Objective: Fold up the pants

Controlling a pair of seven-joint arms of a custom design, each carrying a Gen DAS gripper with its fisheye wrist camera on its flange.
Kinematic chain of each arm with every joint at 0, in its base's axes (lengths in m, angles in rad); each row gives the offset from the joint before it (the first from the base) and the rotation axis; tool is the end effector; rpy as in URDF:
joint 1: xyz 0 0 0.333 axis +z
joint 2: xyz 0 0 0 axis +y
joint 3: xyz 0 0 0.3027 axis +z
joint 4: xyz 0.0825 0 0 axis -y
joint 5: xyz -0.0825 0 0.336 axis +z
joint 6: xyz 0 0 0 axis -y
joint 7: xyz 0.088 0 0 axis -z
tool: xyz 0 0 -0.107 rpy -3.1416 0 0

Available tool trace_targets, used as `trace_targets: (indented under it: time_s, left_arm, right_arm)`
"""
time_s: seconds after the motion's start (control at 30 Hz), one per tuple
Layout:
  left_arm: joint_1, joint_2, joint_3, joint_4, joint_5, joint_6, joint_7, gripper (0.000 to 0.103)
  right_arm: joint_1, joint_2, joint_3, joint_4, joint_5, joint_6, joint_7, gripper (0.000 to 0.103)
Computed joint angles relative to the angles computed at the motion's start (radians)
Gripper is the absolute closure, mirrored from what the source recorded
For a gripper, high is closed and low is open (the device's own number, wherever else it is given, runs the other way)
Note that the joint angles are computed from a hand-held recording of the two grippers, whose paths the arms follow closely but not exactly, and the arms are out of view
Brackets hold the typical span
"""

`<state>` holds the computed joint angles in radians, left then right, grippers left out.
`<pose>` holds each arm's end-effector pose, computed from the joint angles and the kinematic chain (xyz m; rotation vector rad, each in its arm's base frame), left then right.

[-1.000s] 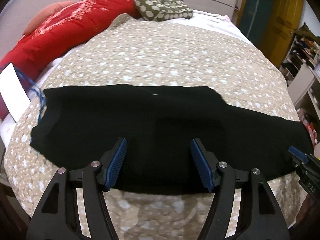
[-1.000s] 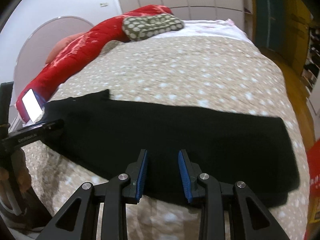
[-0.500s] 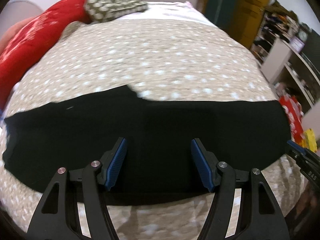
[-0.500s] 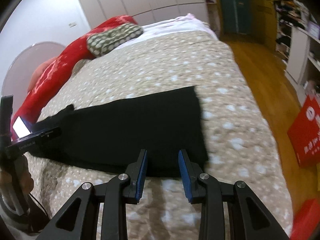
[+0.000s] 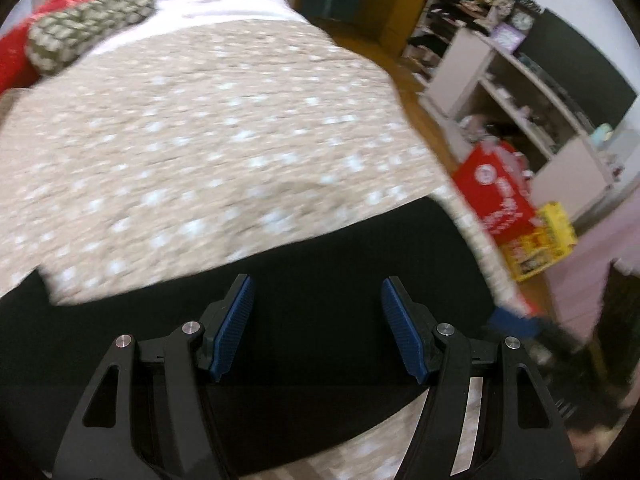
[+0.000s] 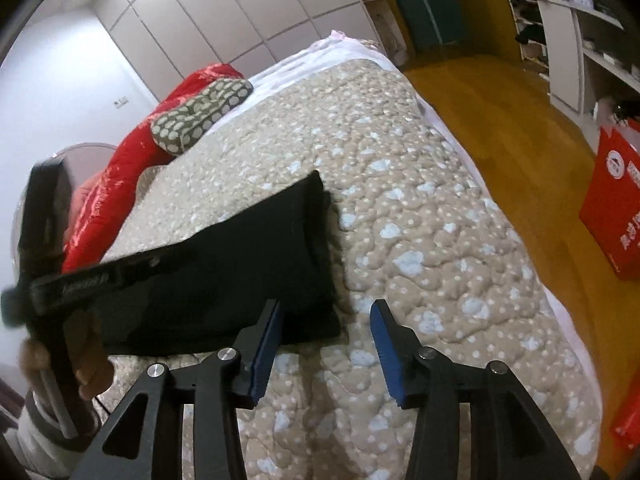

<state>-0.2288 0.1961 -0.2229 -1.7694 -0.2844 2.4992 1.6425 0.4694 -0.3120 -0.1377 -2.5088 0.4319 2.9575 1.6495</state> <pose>0.5550 -0.2557 0.5158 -1.7111 2.3836 -0.8920 0.4271 0.1134 0.4920 -1.5432 1.7972 -0.2130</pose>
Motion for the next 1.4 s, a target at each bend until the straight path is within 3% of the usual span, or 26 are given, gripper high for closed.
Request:
trace_targets:
  time_s: [0.1,0.23,0.4,0.63,0.73,0.8,0.9,0.93,1.0,1.2,1.4]
  left_arm:
    - [-0.017,0.082,-0.012,0.125,0.01,-0.052,0.016,0.037]
    - [-0.056,0.186,-0.009,0.28,0.071,-0.138,-0.001,0.037]
    - [-0.078,0.29,-0.023,0.427,0.073,-0.218,0.029,0.037]
    - [-0.129,0.36,-0.01,0.524,0.139,-0.285,0.072,0.036]
    - [-0.163,0.35,0.009,0.484,0.203,-0.23,0.081,0.037]
    - [-0.168,0.35,0.01,0.473,0.216,-0.205,0.085,0.042]
    - [-0.142,0.35,-0.008,0.47,0.169,-0.197,0.091,0.059]
    - [-0.138,0.354,-0.01,0.48,0.159,-0.206,0.089,0.068]
    - [-0.11,0.34,-0.024,0.478,0.114,-0.222,0.105,0.074]
    - [-0.006,0.167,-0.047,0.339,-0.056,-0.137,0.196,0.075]
    - [0.077,-0.036,0.018,0.111,-0.125,-0.054,0.2,0.075]
  right_arm:
    - [0.089,0.013,-0.064,0.014,0.102,0.013,-0.105,0.055]
    - [0.11,0.029,-0.072,0.019,0.182,0.03,-0.187,0.054]
    - [0.205,0.03,-0.146,0.025,0.424,0.064,-0.386,0.053]
    - [0.2,0.066,-0.117,0.062,0.604,0.088,-0.525,0.051]
    - [0.167,0.091,-0.083,0.083,0.63,0.086,-0.531,0.051]
    - [0.159,0.107,-0.073,0.104,0.676,0.074,-0.569,0.071]
    - [0.148,0.132,-0.074,0.145,0.781,0.023,-0.656,0.086]
    - [0.141,0.134,-0.067,0.154,0.805,0.014,-0.674,0.088]
    - [0.121,0.129,-0.039,0.167,0.808,0.019,-0.68,0.089]
    - [0.069,0.108,0.056,0.238,0.776,0.014,-0.721,0.089]
    - [0.055,0.188,0.15,0.391,0.816,-0.046,-0.817,0.09]
